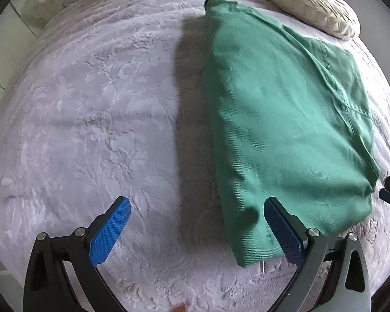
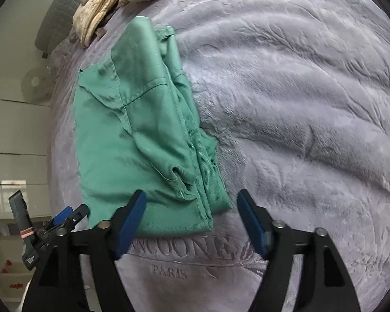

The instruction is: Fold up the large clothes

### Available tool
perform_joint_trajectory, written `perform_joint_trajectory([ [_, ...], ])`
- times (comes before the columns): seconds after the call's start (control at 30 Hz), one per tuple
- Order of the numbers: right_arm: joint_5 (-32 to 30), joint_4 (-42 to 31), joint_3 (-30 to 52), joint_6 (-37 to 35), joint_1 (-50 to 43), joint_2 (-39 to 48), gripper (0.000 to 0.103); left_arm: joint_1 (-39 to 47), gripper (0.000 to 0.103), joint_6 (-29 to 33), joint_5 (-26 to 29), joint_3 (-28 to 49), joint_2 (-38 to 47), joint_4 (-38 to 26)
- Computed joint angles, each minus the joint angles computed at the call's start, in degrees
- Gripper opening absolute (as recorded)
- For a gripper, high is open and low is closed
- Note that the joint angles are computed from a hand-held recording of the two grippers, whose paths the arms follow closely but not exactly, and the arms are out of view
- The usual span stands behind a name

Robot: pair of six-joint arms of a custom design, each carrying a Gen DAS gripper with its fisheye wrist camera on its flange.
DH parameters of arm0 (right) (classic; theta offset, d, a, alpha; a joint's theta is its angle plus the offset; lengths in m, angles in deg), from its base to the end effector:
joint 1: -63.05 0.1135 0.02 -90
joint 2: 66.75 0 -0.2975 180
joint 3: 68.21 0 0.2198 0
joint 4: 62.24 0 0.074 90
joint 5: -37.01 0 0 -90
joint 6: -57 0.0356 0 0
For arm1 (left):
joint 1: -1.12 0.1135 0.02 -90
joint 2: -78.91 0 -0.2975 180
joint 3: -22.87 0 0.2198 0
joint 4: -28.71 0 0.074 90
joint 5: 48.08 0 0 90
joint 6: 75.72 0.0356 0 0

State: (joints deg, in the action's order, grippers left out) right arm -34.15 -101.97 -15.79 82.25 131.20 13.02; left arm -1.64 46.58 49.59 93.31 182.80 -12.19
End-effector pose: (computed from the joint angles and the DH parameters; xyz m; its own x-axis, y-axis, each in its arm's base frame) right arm 0.0867 0.1854 0.2061 -0.6059 0.7888 -0.1029 0.6648 0.5732 0.4791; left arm 0.3037 -0.0194 0.1759 -0.7683 0.5672 -0.2967 0.5847 0.8105 0.0355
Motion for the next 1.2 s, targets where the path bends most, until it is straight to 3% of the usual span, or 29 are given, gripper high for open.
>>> perform_joint_trajectory([
  [0.1,0.1,-0.6,0.5,-2.1,-1.2,0.0,0.085,0.1,0.103,0.7,0.5,1.2,1.2,-1.2],
  [0.23,0.8,-0.4,0.2,-3.9,-2.4,-0.9,0.103,0.1,0.103,1.3,1.4,1.6,1.6,-2.1],
  [0.6,-3.5,4.4,-3.0,-8.0,-7.4,-1.9,0.103,-0.1,0.103,0.6,4.1,4.6,3.1,-4.7],
  [0.87,-5.8,9.4,-7.3,-12.7,-11.7,-5.2,0.103,2.3,0.103,0.4,12.0,14.9,8.5,-11.8],
  [0.93,-6.5,12.4,-9.0,-16.6,-14.7,-6.9,0.103,2.9,0.103,-0.2,14.1,19.0,11.4,-15.2],
  [1.07,-11.5,22.8,-13.9,-25.3,-23.5,-8.0,0.103,2.9,0.103,1.8,19.5,30.1,21.5,-28.4],
  [1.2,-19.9,36.6,-18.6,-32.9,-33.5,-4.2,0.103,0.8,0.103,3.5,21.0,33.2,26.4,-32.7],
])
